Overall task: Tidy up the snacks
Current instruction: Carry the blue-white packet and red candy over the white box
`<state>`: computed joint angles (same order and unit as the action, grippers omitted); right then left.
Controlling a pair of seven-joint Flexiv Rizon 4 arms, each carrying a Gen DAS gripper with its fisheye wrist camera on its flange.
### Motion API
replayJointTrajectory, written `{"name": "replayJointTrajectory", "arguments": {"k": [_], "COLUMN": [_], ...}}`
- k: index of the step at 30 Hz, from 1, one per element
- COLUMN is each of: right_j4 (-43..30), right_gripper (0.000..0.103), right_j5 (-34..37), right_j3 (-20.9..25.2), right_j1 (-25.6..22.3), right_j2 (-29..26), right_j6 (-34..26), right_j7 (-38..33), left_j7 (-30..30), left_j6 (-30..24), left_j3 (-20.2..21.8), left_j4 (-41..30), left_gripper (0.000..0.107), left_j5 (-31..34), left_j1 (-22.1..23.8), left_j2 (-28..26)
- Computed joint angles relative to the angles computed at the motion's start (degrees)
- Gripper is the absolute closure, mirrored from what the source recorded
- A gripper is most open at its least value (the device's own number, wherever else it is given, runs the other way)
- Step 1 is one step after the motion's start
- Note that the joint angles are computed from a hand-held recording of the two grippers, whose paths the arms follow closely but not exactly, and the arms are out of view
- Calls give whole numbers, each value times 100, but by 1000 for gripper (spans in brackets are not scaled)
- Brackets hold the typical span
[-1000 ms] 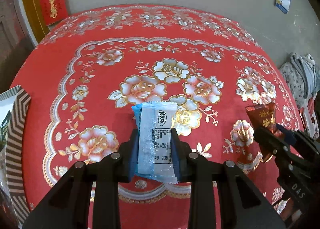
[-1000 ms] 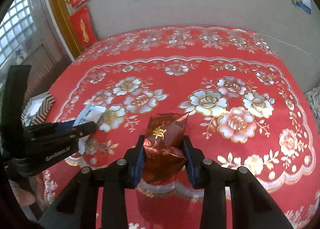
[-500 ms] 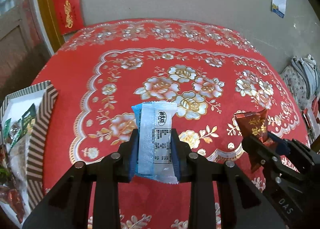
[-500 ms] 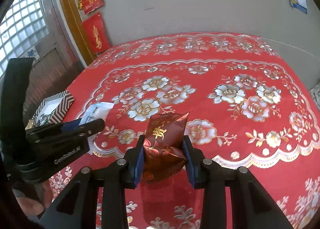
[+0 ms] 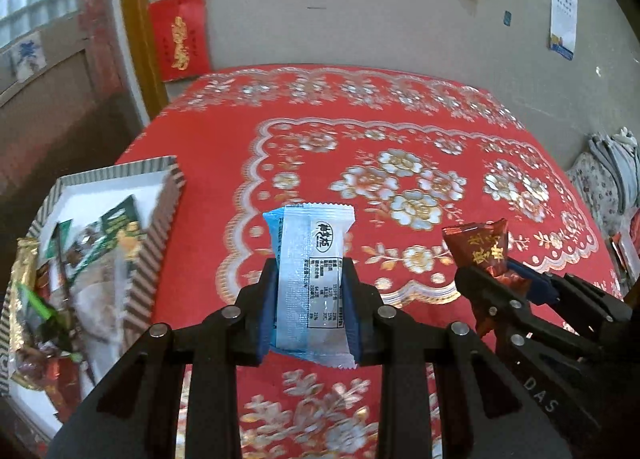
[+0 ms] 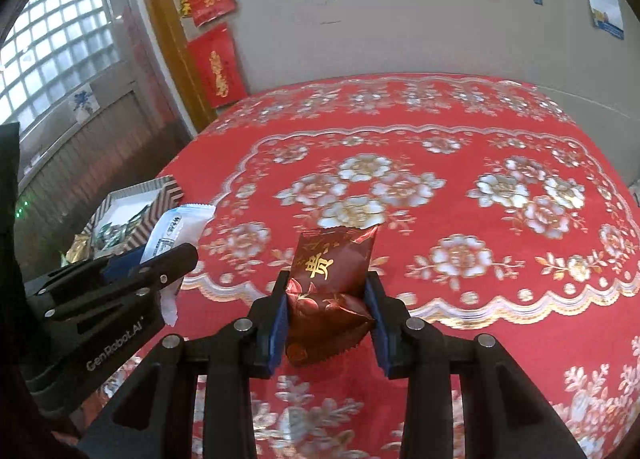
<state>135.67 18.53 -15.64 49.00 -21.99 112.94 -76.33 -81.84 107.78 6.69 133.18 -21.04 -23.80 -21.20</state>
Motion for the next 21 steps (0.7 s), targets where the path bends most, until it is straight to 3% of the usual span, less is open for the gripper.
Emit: {"name": "replayJointTrajectory", "arguments": {"k": [6,9,13,21], "right_j4": [-139,-206,-310,-685], "right_gripper": [67,67,67,67], "right_j5": [-58,-90,-165,-647], "right_j3": [-16,-139,-247,-178], "right_j1": [310,572,852,1089], "right_j2": [-40,-53,-57,-164], "right_j6": [-100,-132,-224,-445], "right_j7": [14,0,15,102], "left_j7": [-162,-127,-254,-350], "left_j6": [197,358,455,575], "left_j3": [-211,-71,-242,-255], "left_j4": [397,561,817,1235], "left_gripper": [80,80,80,80], "left_j5": [241,152,338,609], "left_j1": [568,558,1038,1691], "left_j2": [282,378,575,926]}}
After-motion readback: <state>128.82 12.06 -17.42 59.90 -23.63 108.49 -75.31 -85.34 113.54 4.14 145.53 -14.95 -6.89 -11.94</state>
